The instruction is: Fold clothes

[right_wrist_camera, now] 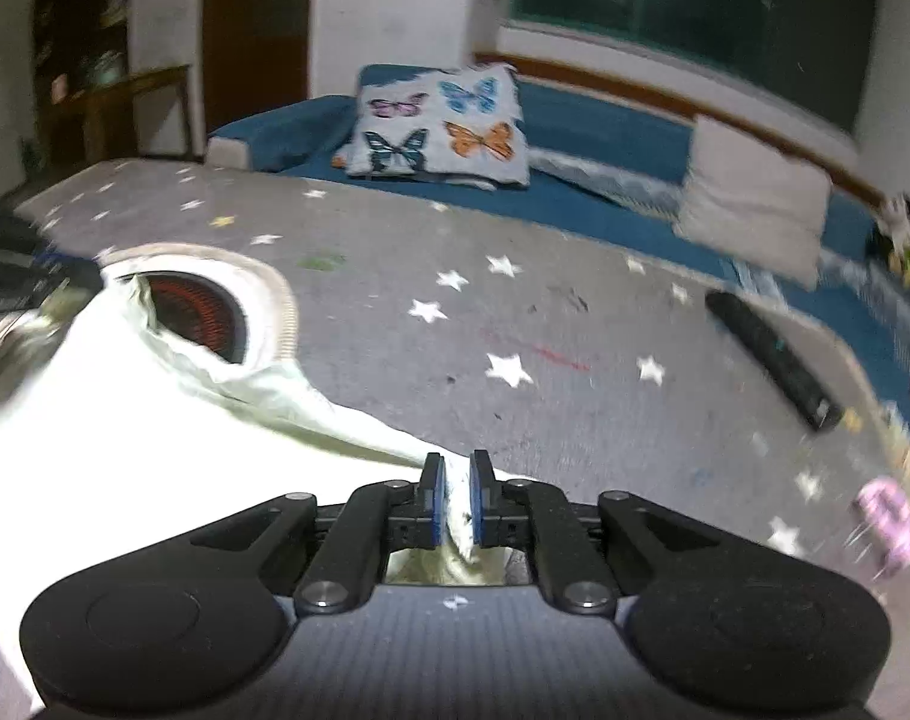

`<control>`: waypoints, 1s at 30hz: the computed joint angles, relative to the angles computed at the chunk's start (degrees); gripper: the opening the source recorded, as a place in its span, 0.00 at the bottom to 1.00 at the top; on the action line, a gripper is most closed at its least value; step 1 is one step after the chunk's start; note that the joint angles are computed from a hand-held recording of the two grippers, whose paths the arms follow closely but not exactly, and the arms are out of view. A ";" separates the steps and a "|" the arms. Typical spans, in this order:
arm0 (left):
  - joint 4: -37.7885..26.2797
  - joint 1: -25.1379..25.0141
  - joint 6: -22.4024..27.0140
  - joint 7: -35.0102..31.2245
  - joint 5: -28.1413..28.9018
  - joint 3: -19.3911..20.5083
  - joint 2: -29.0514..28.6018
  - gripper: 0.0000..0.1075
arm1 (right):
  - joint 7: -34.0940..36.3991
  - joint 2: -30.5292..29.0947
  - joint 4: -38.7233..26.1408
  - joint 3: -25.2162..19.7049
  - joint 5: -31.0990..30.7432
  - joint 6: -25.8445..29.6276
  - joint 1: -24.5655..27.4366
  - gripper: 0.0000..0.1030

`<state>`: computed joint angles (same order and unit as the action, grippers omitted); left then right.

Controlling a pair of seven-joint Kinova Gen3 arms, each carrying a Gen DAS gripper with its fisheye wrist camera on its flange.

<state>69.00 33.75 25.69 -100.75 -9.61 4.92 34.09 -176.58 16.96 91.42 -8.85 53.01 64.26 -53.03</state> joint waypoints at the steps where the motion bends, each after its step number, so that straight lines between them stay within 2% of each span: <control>1: 0.19 0.09 -0.24 0.50 0.07 -0.36 -0.01 0.13 | -1.40 0.17 0.41 0.32 0.03 -0.76 0.35 0.09; 5: -0.57 1.47 0.16 4.20 -0.53 -2.93 0.10 0.19 | -5.94 0.11 1.10 0.72 1.44 -0.16 -0.47 0.12; 9: 0.93 2.20 -1.44 8.30 -1.80 -4.59 -1.45 0.23 | -5.16 0.71 -1.38 0.14 4.12 4.34 -2.38 0.13; 11: 2.25 1.47 -3.18 8.88 -1.61 -3.59 -2.58 0.23 | -4.23 0.54 -1.94 1.18 4.95 4.53 -3.85 0.13; 14: 4.47 -3.48 -4.76 3.95 2.54 3.29 -4.33 0.22 | -0.11 0.12 -2.81 -1.28 2.63 -1.13 -0.94 0.13; 17: 3.78 -8.23 -1.69 -3.04 6.76 10.80 -3.99 0.16 | 4.58 2.06 -4.74 -0.85 -0.69 -5.59 0.59 0.13; 18: 2.98 -8.70 -0.13 -4.58 7.76 11.95 -3.43 0.16 | 5.52 2.80 -5.44 -0.32 -1.65 -6.38 0.79 0.13; 19: 2.23 -8.57 0.66 -5.31 7.82 12.03 -2.72 0.15 | 6.50 3.54 -6.16 0.21 -2.65 -7.15 0.99 0.13; 21: 0.44 -6.40 2.31 -5.79 7.98 9.72 -1.45 0.15 | 7.68 4.56 -7.00 1.45 -4.23 -8.45 1.15 0.13; 23: -3.07 -2.99 4.94 -3.28 7.87 4.92 0.71 0.14 | 7.96 5.30 -7.33 2.81 -4.93 -9.33 1.11 0.13; 25: -5.82 -1.20 7.04 0.37 6.79 1.84 2.70 0.13 | 7.74 5.62 -7.47 3.87 -5.47 -9.81 1.00 0.13; 30: -3.56 -3.64 4.83 2.62 8.44 2.59 1.37 0.13 | 5.98 5.27 -7.38 5.28 -5.69 -9.19 0.29 0.13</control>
<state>65.44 30.11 30.52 -98.13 -1.17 7.51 35.45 -170.60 22.23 84.05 -3.58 47.31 55.06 -52.74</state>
